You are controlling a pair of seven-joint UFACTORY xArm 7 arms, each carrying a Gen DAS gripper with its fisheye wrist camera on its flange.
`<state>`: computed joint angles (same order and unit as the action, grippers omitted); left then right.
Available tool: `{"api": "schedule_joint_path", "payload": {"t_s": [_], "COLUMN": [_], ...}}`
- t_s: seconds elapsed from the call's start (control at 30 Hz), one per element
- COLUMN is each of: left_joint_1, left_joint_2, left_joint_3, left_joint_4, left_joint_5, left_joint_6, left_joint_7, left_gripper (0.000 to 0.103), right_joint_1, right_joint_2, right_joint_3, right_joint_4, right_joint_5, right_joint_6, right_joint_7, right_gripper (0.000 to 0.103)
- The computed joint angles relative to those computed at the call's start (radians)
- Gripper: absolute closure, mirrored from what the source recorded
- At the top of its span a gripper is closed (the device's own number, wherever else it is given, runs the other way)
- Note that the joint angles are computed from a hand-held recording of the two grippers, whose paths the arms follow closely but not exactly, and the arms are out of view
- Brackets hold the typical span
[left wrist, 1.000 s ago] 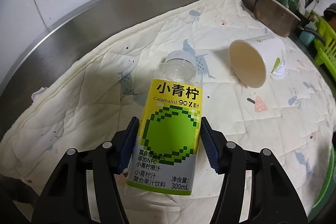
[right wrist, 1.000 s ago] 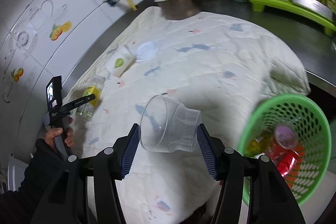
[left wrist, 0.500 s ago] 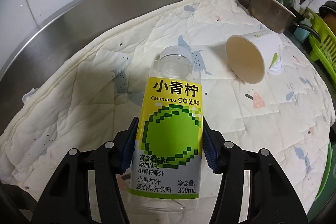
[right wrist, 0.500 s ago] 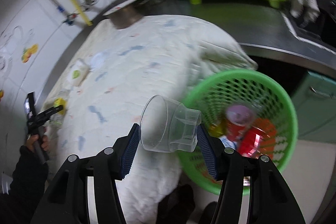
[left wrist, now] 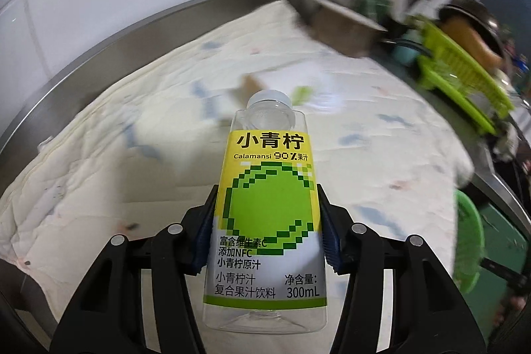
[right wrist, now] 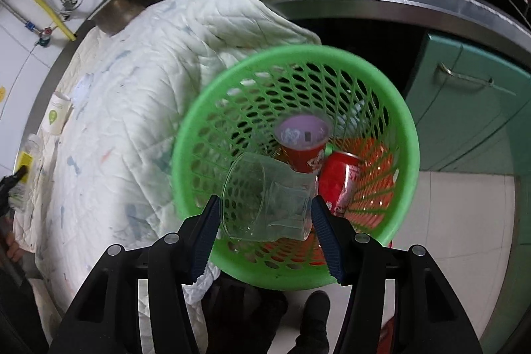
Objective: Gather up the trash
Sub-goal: 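Carry the clear cup with the right gripper over the basket and open it, then carry the juice bottle with the left gripper over the basket and open it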
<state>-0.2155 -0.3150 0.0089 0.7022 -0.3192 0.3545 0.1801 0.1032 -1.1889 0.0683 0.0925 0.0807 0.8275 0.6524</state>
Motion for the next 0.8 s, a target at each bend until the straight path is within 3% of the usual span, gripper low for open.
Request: {"api": "schedule_joint_path", "payload": {"t_s": [0.1,0.2,0.47,0.67,0.8], "left_joint_1": [-0.072,-0.163,-0.334,-0.37,-0.367], "left_joint_2": [-0.044,-0.069,0.046,0.222,0.345], "left_joint_3": [-0.009,-0.015,-0.126,-0.229,-0.284], "left_joint_4": [-0.009,-0.004,0.092,0.208,0.273], "left_joint_5": [-0.059,-0.124,-0.213,-0.176,-0.028], "left_joint_6": [0.012,0.03,0.032,0.064,0.087], "left_joint_7": [0.036,0.076,0.113,0.064,-0.098], "left_gripper": [0.05,0.05,0.05,0.05,0.05], "right_joint_1": [0.004,0.0,-0.035,-0.069,-0.093], "right_joint_2": [-0.025,-0.083,-0.307,-0.494,-0.599], "right_joint_3": [-0.007,-0.018,-0.029,-0.026,-0.03], "right_joint_4": [-0.028,-0.061,-0.091,-0.079,-0.076], "right_joint_5": [0.006,0.016,0.006,-0.013,-0.016], "right_joint_6": [0.004,0.013,0.139,0.282,0.364], "right_joint_7": [0.001,0.005,0.016,0.016,0.019], "right_gripper": [0.048,0.039,0.032,0.026,0.025]}}
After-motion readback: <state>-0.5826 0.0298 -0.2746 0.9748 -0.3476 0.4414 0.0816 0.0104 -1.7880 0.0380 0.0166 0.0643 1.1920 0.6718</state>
